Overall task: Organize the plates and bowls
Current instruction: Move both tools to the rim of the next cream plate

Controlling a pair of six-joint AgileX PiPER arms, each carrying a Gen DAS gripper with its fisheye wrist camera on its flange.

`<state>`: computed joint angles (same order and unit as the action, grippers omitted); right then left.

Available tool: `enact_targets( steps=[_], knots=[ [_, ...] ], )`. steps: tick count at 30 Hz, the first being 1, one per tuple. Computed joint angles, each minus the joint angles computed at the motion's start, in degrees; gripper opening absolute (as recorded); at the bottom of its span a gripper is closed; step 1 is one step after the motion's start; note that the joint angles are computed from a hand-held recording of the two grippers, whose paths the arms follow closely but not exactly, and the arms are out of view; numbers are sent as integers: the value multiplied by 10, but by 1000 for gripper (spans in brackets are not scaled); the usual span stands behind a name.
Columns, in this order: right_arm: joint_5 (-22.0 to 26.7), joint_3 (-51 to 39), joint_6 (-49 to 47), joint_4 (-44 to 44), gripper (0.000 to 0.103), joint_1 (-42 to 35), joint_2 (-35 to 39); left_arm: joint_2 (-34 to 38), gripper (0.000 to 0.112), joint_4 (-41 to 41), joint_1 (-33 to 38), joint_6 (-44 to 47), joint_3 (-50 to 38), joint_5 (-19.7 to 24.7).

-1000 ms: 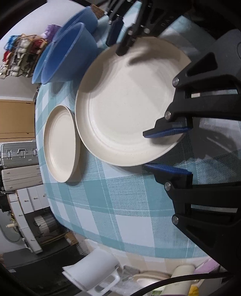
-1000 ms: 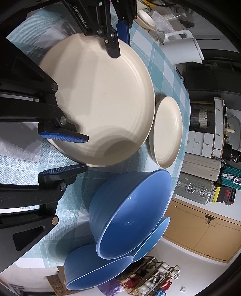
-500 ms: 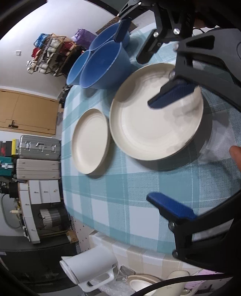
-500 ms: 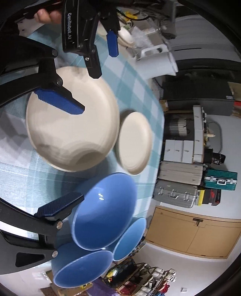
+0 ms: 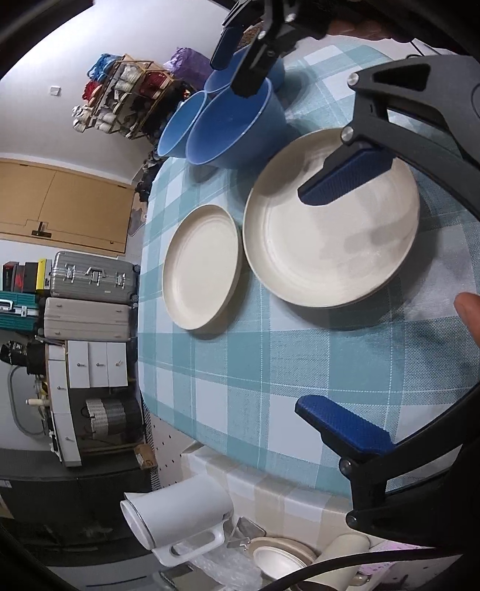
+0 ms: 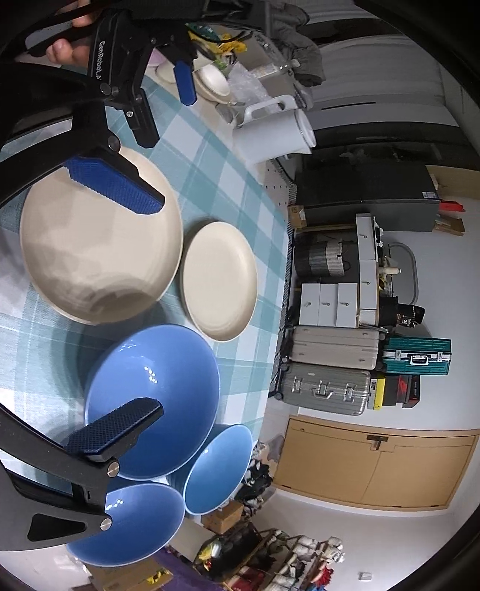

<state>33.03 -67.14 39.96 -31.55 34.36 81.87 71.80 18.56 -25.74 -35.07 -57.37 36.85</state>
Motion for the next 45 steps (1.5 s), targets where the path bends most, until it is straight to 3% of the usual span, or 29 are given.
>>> enact_targets(
  steps=[10,18,28,38,41,45],
  knots=[
    [13,-96,-171,151,102,-73,31,54,103,-33,33,30,-88,18],
    [63,-213,-281,256,102,-124,96,127,103,-66,63,70,-193,53],
    [130,-360,-340,324,102,-163,198,228,103,-115,104,128,-313,92],
    [224,-534,-360,353,102,-178,324,321,103,-138,131,157,-401,129],
    [268,-618,-360,358,102,-183,380,347,103,-147,140,160,-426,136],
    [365,-784,-360,361,102,-188,481,384,103,-161,152,168,-465,152]
  ],
)
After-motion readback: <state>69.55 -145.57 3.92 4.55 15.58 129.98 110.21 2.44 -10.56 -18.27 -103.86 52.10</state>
